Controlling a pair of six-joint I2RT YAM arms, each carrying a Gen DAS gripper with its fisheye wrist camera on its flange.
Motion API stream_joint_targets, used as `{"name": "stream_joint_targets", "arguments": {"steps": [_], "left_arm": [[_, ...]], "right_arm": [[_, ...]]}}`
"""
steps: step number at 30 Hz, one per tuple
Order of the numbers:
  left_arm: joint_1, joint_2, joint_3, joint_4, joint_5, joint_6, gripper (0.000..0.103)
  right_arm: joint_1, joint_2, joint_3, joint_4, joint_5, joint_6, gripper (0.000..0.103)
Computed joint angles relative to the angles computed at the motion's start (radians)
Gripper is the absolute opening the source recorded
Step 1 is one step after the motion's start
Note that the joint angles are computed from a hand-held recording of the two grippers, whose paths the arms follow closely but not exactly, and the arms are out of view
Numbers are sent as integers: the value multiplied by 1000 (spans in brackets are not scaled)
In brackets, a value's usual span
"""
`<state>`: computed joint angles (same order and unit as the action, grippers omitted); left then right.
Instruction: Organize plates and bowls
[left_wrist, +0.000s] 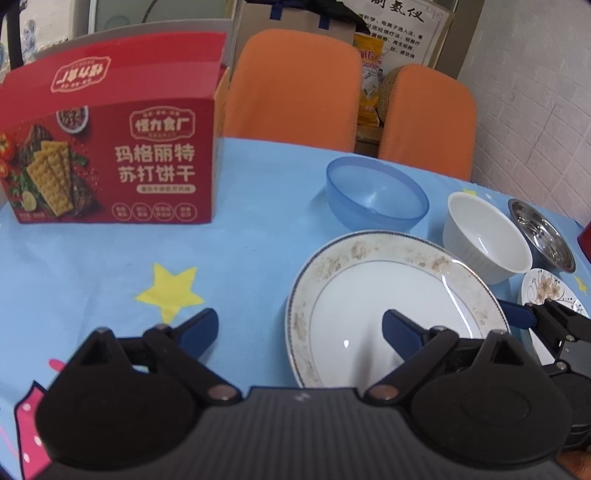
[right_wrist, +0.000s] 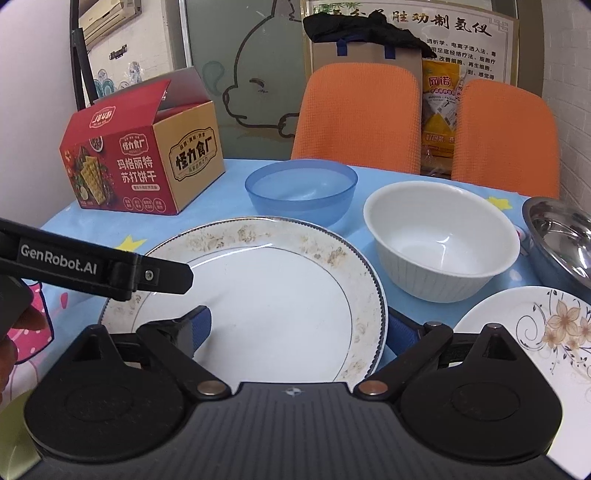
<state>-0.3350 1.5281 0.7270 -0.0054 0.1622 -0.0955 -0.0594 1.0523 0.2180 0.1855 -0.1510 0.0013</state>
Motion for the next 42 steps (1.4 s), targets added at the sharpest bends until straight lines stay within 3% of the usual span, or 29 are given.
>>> {"name": "stream_joint_targets", "arguments": {"steps": [10, 15, 17, 18, 21, 24, 26, 29, 35, 42], "left_arm": [[-33, 30, 5, 3, -23, 0, 91], [-45, 30, -15, 34, -49, 13, 88], [-50, 27, -21, 42, -68, 24, 70], [-54, 24, -28, 53, -80, 31, 67], [-61, 12, -37, 62, -77, 28, 45], [-94, 10, -22, 37, -136, -12, 44], [-92, 5, 4, -11, -127, -41, 32], [-99, -51, 11, -41, -147, -42, 32], [-140, -276, -14, -156, -202, -39, 32], [-225, -590, -152, -337, -275, -93, 32]], "right_arm": [[-51, -8, -14, 3, -83, -31, 103], [15, -33, -48, 9, -16, -73, 103], [5, -42, -43, -11, -32, -80, 103], [6, -43, -45, -11, -30, -84, 103], [-4, -39, -49, 4, -52, -87, 103], [-14, -39, -62, 42, -41, -70, 103], [-28, -39, -60, 46, -39, -58, 103], [-28, -81, -43, -11, -39, -30, 103], [20, -413, -24, -241, 11, -12, 103], [121, -883, 1, -706, 77, 38, 103]]}}
